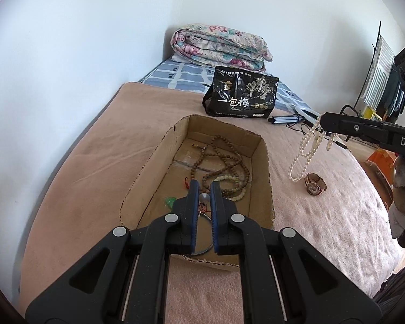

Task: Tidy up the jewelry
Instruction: 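Carry the pearl and pearl strand in both grippers over the box, then open both grippers to drop the pearl and pearl strand into the box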

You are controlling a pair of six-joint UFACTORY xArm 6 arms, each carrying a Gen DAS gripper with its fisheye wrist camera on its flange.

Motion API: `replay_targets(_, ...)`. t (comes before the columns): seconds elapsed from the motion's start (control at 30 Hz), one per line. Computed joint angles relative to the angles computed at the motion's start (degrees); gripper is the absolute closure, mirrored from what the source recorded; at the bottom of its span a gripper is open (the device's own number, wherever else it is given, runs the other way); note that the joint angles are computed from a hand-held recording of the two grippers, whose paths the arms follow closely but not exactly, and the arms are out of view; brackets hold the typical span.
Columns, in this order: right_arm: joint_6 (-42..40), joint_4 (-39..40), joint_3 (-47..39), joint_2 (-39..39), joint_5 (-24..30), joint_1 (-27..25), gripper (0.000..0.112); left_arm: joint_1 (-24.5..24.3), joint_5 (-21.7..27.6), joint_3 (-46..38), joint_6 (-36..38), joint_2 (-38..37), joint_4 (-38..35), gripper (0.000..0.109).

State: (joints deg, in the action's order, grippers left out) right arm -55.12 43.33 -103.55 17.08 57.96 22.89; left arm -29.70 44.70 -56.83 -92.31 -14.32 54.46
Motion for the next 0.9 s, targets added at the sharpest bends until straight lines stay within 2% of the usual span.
replay_targets(0.47, 3.1, -4.7, -2.0, 3.2, -0.7, 3.5, 0.108, 1.6, -2.5, 1.8, -0.7, 0.0, -1.2, 0.102)
replay_targets(0.8, 4.9, -5.7, -3.8, 5.0, 0.6, 3.8, 0.108, 1.6, -2.6, 1.1, -0.6, 0.9, -1.8, 0.102)
replay_targets(0.87, 5.1, -5.9, -3.9, 5.1, 0.4, 3.8, 0.104, 1.7, -2.7, 1.1, -0.9, 0.9, -1.5, 0.102)
replay_targets(0.9, 5.1, -5.9, -3.8, 5.1, 0.0, 3.8, 0.09, 1.7, -2.8, 1.1, -1.0, 0.9, -1.5, 0.102)
